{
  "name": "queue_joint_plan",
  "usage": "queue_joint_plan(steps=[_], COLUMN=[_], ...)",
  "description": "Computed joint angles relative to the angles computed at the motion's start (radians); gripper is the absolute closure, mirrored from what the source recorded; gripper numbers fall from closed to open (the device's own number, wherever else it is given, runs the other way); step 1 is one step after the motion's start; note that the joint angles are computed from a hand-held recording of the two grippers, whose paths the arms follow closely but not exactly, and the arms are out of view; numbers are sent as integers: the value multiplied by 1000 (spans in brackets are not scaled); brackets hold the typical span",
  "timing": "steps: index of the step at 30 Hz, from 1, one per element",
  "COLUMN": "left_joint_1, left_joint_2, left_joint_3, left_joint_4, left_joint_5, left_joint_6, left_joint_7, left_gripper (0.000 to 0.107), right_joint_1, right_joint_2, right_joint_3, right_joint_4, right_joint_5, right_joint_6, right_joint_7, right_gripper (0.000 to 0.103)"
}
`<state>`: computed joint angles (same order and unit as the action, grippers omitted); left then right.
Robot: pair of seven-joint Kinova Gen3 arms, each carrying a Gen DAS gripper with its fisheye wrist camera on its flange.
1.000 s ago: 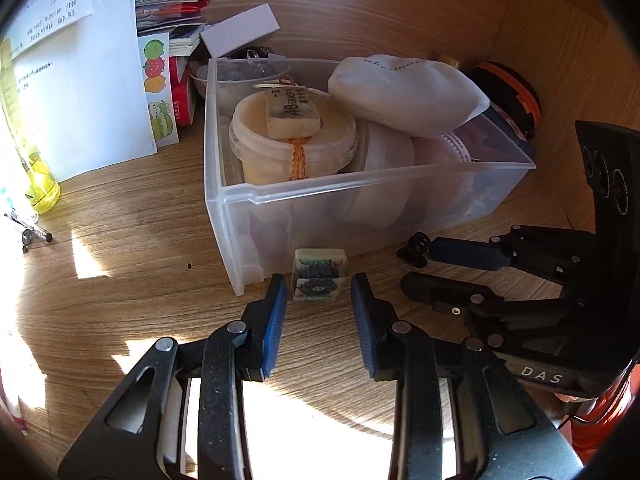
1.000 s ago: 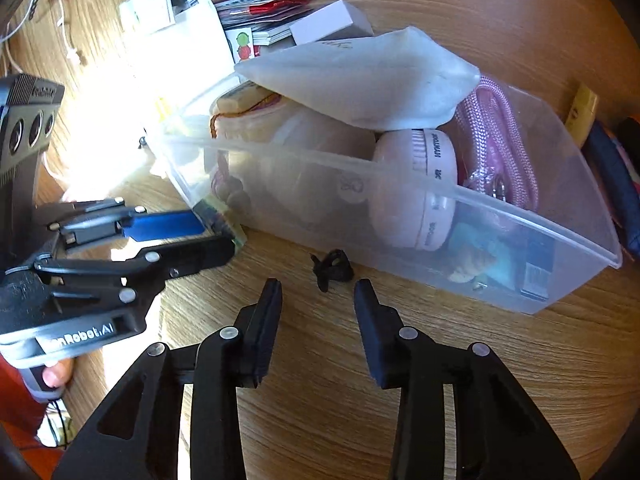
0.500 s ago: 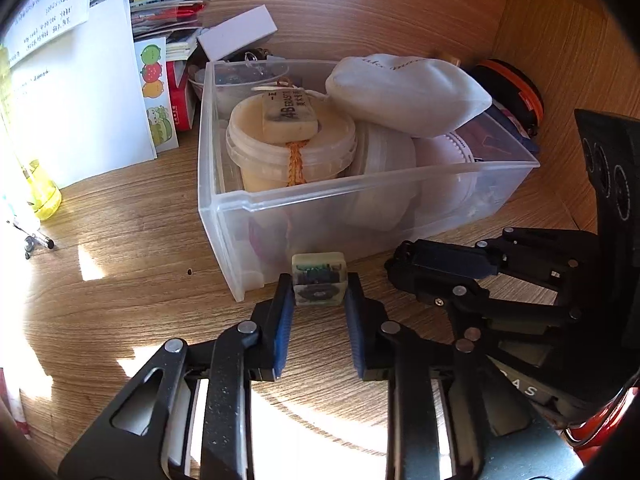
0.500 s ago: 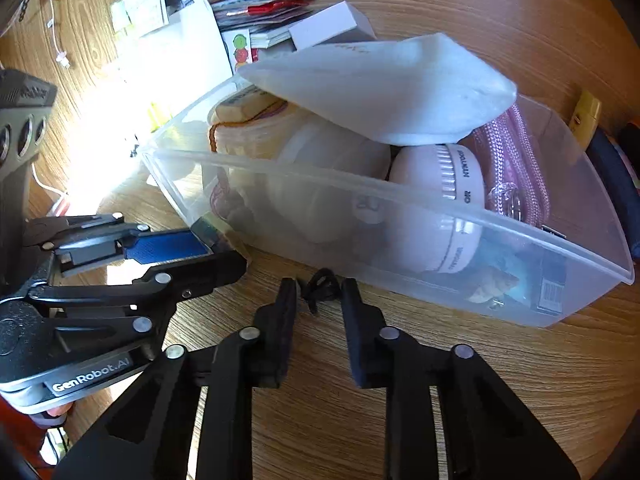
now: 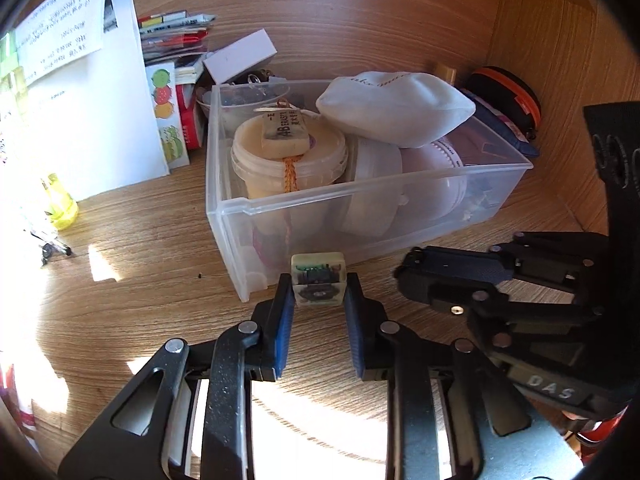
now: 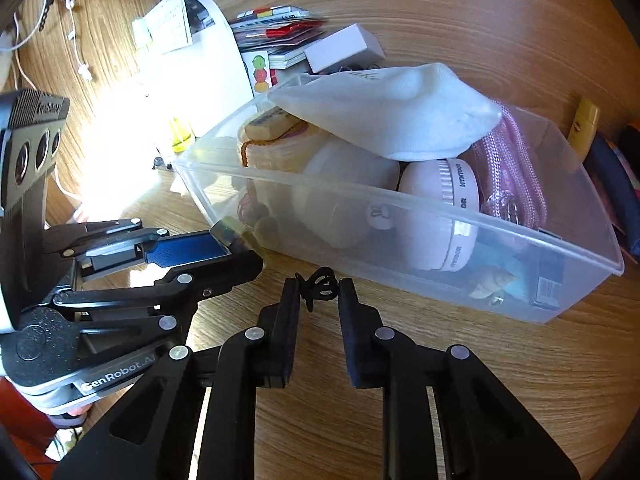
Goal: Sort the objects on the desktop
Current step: 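Grasp the small eraser block with the left gripper while the right gripper grasps the black clip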
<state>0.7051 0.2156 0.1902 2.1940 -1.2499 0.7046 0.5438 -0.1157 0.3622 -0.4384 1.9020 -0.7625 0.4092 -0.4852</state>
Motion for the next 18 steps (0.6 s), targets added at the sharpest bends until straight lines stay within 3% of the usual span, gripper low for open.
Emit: queue_joint_plan(steps=[5,18], left_joint_1=[15,50], left_joint_2=[-9,-51], left_joint_3=[7,57], left_joint_4=[-1,-30], left_joint_5=[10,-13], left_joint_6=[26,131], left_joint_7=[14,48], left_gripper=[84,84], right_joint_1=[88,113], right_joint_2=[-37,-78], right_joint_3=[-39,70], right_joint_4=[45,50], right_joint_5=[-114,-332], right_joint_6=[19,124], right_joint_7=[138,360], right_gripper=[85,85])
